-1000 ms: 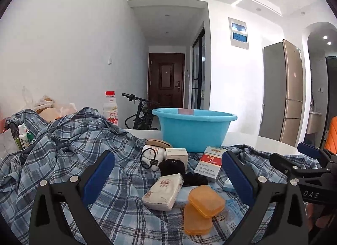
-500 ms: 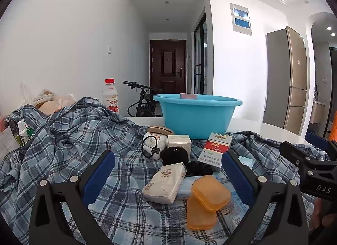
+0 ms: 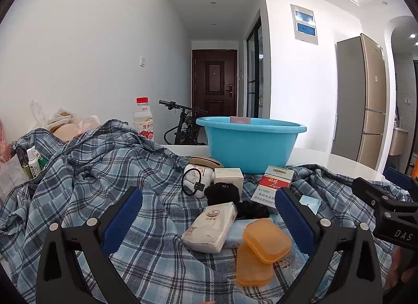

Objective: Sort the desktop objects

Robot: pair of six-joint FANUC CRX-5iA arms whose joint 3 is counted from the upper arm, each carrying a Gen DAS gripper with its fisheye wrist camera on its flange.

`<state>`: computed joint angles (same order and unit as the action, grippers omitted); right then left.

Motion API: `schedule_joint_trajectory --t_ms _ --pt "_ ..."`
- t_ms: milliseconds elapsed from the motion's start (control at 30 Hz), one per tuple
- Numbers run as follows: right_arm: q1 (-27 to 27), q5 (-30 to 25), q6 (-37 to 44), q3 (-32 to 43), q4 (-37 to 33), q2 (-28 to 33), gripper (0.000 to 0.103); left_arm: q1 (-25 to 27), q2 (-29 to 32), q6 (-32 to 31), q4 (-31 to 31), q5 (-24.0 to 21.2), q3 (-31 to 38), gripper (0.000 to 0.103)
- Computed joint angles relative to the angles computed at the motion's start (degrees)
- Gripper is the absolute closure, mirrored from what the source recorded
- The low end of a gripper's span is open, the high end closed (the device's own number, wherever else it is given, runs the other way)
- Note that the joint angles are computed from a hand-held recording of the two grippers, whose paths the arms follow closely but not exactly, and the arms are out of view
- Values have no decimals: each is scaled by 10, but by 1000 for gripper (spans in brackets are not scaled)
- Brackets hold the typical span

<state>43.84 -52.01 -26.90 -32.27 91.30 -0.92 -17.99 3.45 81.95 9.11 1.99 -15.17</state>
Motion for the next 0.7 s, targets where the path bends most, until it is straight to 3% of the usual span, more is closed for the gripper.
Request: schedule_joint_trajectory --t_ms 233,267,367,700 --pt "0 0 2 0 -1 1 0 1 0 14 -15 -4 4 0" --pt "0 0 2 0 -1 1 0 0 0 6 -6 -2 2 0" --pt "0 0 2 0 0 0 0 -7 0 -93 98 30 -28 0" --pt "0 0 2 1 -3 1 0 -8 1 -98 104 31 -29 0"
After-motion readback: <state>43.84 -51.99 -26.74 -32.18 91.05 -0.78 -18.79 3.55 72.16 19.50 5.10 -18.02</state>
